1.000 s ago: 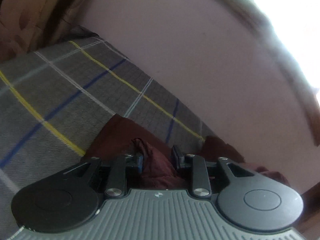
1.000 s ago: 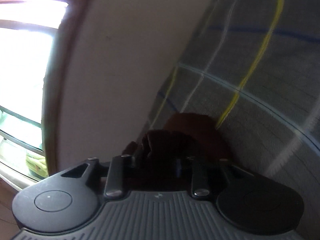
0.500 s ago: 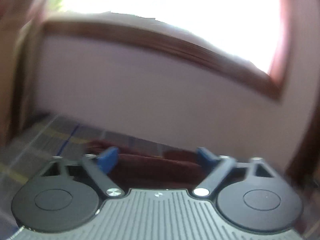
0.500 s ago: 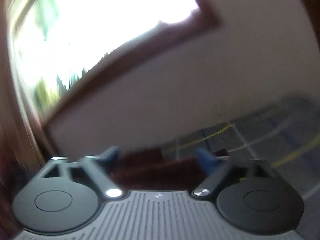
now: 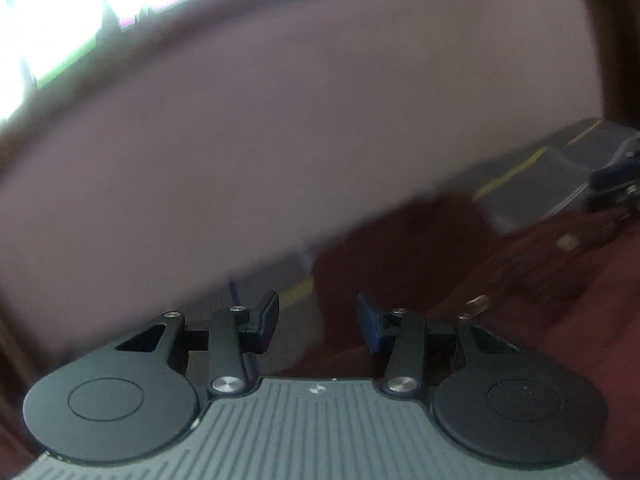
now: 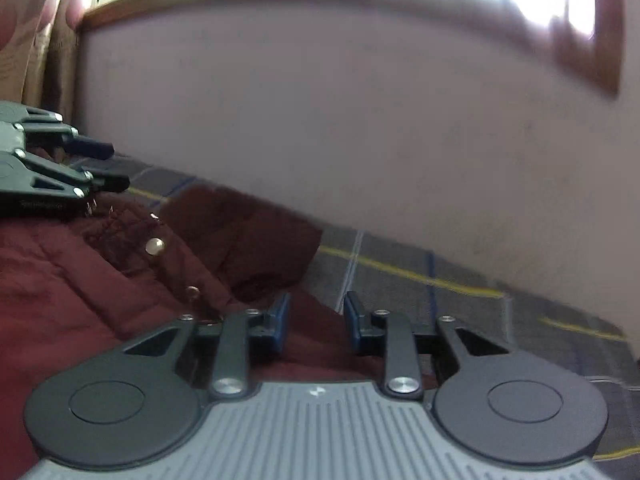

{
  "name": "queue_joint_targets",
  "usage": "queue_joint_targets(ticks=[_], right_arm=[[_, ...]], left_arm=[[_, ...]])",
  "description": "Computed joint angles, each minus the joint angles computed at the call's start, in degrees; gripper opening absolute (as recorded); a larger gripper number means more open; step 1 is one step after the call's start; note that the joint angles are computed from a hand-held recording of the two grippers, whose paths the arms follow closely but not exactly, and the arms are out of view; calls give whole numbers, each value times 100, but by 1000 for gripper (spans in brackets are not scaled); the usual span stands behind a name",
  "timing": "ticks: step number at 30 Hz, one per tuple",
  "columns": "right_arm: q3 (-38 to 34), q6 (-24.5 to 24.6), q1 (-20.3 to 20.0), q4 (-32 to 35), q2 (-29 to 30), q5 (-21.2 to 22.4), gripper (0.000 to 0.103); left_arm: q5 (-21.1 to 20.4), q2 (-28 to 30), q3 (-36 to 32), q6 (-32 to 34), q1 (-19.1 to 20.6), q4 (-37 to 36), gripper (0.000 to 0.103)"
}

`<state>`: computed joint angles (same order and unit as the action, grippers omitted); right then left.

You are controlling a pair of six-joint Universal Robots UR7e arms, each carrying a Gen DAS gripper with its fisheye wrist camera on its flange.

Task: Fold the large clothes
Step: 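Carry the folded jacket with both grippers aside on the bed and open them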

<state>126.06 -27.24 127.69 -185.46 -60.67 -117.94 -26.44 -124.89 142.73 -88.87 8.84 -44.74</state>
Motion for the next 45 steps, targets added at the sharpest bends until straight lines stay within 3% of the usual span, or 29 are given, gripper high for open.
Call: queue_joint_targets(ticks=[2,5,8,11,13,15,17,19,21,23,26,28,30,32,33,35,45], right_arm=[[33,83,-138,-133,99,141,24],[29,494,-346,-144,266,252,24],[17,613,-516,-298,473,290,23],[-47,657,-566,-229,573,238,23],[-78,716,-612,-63,531,292,22],[-153,808,-670,105,534,275,22],[-237,949,-797,393,465,445,22],[-264,1129,-983,599,347,746,22],[-254,1377,-1185,756,191,1097,22],[-244,1335,-1122,608,193,831,22],[-247,778,-848,9,392,27,25],[-293,138,-609,-898,756,-813,28],[-336,-697,-532,-1924,1077,-1216,32],[-361,-920,-620,-2054,1128,-1258,56],[-337,-705,-706,-1760,1013,-1133,69],[-361,-358,-800,-1423,975,-1070,69],[-694,-1247,-589,-2065,1729,-1883,70]], left_arm=[[33,-680,150,231,317,-554,48],[39,-1391,283,-157,549,-709,66],[19,-2047,381,171,916,-1243,66],[208,-2063,439,405,1205,-1575,66],[198,-2128,381,229,1283,-1432,66],[405,-1963,376,254,1652,-1701,61],[446,-1795,251,-236,1774,-1350,53],[443,-1802,19,-1028,1647,-419,53],[445,-1654,-75,-1488,1605,-27,53],[468,-1518,-93,-1539,1664,-28,53],[547,-1446,-59,-1272,1840,-337,53],[689,-1435,48,-749,2093,-953,53],[697,-1435,78,-591,2155,-1126,54],[679,-1453,92,-488,2177,-1237,55],[680,-1457,109,-366,2214,-1367,56],[696,-1441,142,-191,2277,-1579,57],[694,-1424,202,188,2417,-1992,61]])
